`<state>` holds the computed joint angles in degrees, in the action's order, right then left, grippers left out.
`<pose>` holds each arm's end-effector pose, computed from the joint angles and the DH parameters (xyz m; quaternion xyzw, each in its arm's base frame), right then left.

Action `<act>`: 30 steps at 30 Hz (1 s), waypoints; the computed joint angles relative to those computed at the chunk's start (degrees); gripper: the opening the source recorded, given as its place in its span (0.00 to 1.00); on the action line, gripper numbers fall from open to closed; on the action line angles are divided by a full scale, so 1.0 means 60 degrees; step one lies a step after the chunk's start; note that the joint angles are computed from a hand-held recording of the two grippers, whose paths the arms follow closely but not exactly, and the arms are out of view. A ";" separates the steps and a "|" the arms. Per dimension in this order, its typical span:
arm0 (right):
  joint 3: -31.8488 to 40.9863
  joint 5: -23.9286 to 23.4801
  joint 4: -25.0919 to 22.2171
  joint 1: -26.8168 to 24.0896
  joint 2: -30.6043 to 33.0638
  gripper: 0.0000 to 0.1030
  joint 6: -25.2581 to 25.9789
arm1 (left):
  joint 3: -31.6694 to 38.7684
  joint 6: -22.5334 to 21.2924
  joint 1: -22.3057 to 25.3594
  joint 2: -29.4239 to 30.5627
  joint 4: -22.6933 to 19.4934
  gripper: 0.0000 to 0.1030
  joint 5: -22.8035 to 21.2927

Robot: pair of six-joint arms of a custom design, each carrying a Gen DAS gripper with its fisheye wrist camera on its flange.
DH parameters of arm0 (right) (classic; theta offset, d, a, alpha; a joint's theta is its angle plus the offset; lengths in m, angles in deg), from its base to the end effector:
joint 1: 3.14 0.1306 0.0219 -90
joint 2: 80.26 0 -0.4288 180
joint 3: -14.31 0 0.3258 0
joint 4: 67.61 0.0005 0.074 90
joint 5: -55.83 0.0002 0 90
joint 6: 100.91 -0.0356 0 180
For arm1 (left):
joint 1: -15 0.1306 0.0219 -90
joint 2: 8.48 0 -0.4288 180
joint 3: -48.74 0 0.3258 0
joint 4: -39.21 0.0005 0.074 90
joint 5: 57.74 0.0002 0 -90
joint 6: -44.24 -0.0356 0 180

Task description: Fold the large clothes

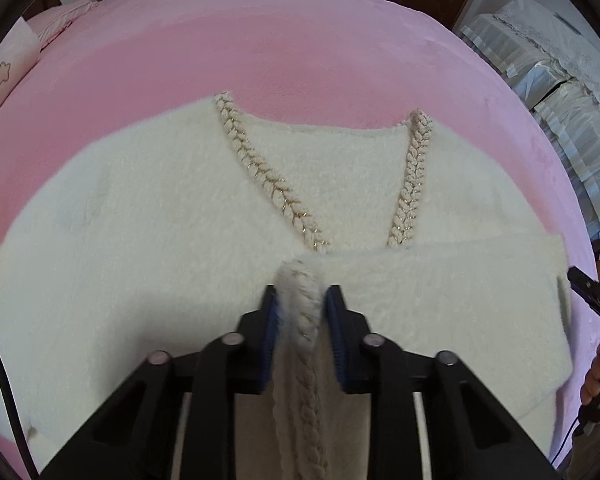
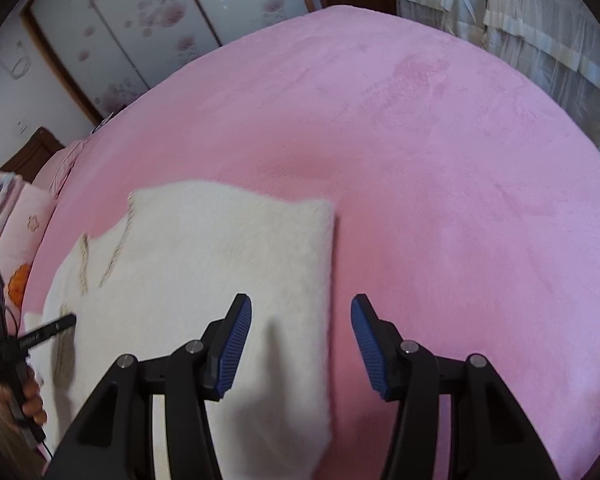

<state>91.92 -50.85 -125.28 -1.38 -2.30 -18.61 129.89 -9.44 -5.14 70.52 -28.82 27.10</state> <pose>0.3149 0.0194 0.4562 0.0094 0.9519 0.1614 0.2601 0.2922 -0.1043 0.4638 -0.1468 0.9659 -0.0599 0.2047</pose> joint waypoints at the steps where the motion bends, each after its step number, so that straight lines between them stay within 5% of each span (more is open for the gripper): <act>1: -0.0002 0.0033 0.0093 0.0061 0.0140 0.51 -0.0123 | 0.0100 -0.0040 -0.0045 0.0041 -0.0103 0.15 -0.0100; 3: 0.0002 0.0142 0.0204 0.0182 0.0461 0.50 -0.0309 | 0.0374 -0.0142 -0.0113 0.0300 -0.0168 0.13 -0.0385; 4: -0.0009 0.0234 0.0241 0.0272 0.0582 0.45 -0.0305 | 0.0536 -0.0161 -0.0241 0.0323 -0.0263 0.13 -0.0657; 5: 0.0008 0.0261 0.0273 0.0372 0.0655 0.22 -0.0151 | 0.0675 -0.0237 -0.0300 0.0365 -0.0285 0.13 -0.0825; 8: 0.0013 0.0676 0.0642 0.0583 0.0393 0.15 0.0058 | 0.0959 -0.0335 -0.0401 0.0412 -0.0196 0.13 -0.1394; 14: -0.0215 0.1841 0.0750 0.1091 0.0507 0.21 0.0272 | 0.0521 -0.0276 -0.0596 0.0722 -0.0433 0.14 -0.1798; 20: 0.0207 0.1886 0.0253 0.1078 -0.0254 0.27 0.0429 | 0.1175 -0.0001 -0.1124 0.0439 -0.1342 0.26 -0.2091; 23: 0.0269 0.1738 0.0089 0.1379 -0.0897 0.27 0.0557 | 0.1293 0.0270 -0.1527 -0.0102 -0.1089 0.41 -0.2169; 26: 0.0241 0.1469 -0.0201 0.2072 -0.1290 0.27 0.0350 | 0.0888 0.0875 -0.2488 -0.0794 -0.0309 0.52 -0.2359; 30: -0.0095 0.1481 -0.0090 0.3465 -0.1596 0.27 -0.0285 | 0.1102 0.1381 -0.3414 -0.0455 -0.0755 0.52 -0.2216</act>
<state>91.35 -41.96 -125.82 19.41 -11.87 -20.32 136.50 -1.16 -25.62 67.79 -33.35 13.80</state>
